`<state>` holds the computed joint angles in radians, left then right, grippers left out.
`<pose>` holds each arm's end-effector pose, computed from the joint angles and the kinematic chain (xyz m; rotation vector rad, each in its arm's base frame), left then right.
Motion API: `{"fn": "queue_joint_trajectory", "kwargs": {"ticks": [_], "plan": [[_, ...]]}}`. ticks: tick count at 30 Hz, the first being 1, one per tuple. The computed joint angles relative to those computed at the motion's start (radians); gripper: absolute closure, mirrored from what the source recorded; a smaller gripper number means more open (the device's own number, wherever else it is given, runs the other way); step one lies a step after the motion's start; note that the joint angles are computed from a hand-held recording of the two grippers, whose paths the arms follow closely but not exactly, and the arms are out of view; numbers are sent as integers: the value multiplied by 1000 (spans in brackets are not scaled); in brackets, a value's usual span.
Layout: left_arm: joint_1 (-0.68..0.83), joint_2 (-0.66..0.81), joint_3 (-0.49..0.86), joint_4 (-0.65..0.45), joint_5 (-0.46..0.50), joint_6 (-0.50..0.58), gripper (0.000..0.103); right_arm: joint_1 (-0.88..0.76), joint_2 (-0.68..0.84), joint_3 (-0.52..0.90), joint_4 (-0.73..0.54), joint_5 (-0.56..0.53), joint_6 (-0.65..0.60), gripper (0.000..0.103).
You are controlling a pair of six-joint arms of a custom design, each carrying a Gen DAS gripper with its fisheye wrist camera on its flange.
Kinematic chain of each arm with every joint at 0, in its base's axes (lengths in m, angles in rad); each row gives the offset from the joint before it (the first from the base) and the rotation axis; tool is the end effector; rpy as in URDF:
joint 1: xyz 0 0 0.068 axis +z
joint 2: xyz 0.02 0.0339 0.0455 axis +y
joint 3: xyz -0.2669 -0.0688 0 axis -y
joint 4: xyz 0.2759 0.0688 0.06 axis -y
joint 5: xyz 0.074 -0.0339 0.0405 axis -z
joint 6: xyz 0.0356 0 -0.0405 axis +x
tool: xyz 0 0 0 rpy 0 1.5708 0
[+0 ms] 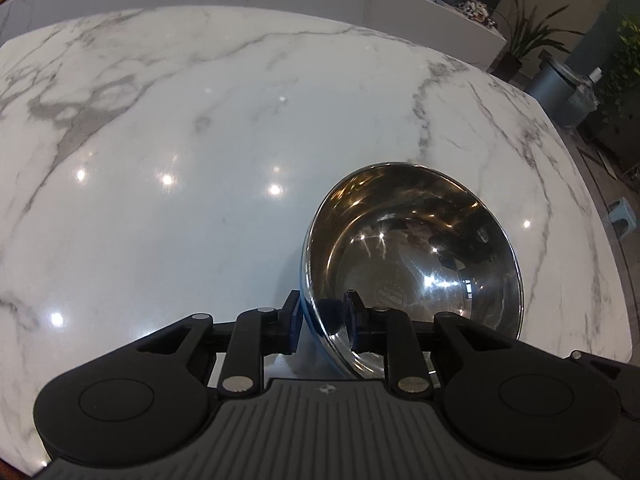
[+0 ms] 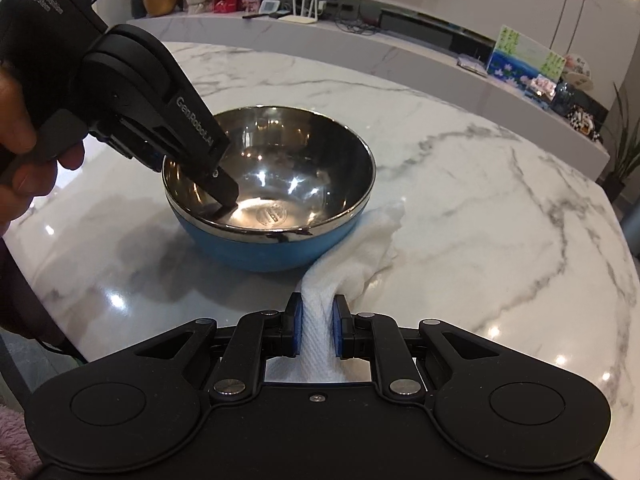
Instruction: Clean bowl
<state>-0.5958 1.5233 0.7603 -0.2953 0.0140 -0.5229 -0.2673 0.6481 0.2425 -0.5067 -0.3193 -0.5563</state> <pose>0.2496 -0.1699 0.1373 0.1029 2.6859 -0.3896 0.1480 -0.0289 0.1356 -0.4796 2.3725 0.0261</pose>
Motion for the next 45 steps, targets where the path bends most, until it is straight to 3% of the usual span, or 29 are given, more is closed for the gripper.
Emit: {"fn": "queue_joint_trajectory", "kwargs": {"ticks": [2, 9, 12, 21, 31, 38, 43, 45], "plan": [[-2, -12, -2, -16, 1, -31, 64, -3, 9, 1, 7, 1, 1, 90], [-20, -56, -10, -72, 17, -98, 64, -2, -6, -4, 0, 4, 5, 90], [-25, -59, -8, -73, 10, -85, 75, -16, -26, -7, -9, -1, -1, 90], [-41, -15, 30, -73, -67, 17, 90, -86, -80, 3, 5, -32, 0, 90], [-40, -15, 27, -64, -60, -6, 90, -40, -44, 5, 3, -6, -11, 90], [-23, -16, 27, -128, -3, -85, 67, 0, -17, -16, 11, 23, -6, 90], [-24, -39, 10, -124, 16, -86, 69, -6, -15, -18, 18, 22, -4, 90], [-32, -47, 10, -117, 6, -65, 82, -13, -30, -21, 16, 21, -2, 90]]}}
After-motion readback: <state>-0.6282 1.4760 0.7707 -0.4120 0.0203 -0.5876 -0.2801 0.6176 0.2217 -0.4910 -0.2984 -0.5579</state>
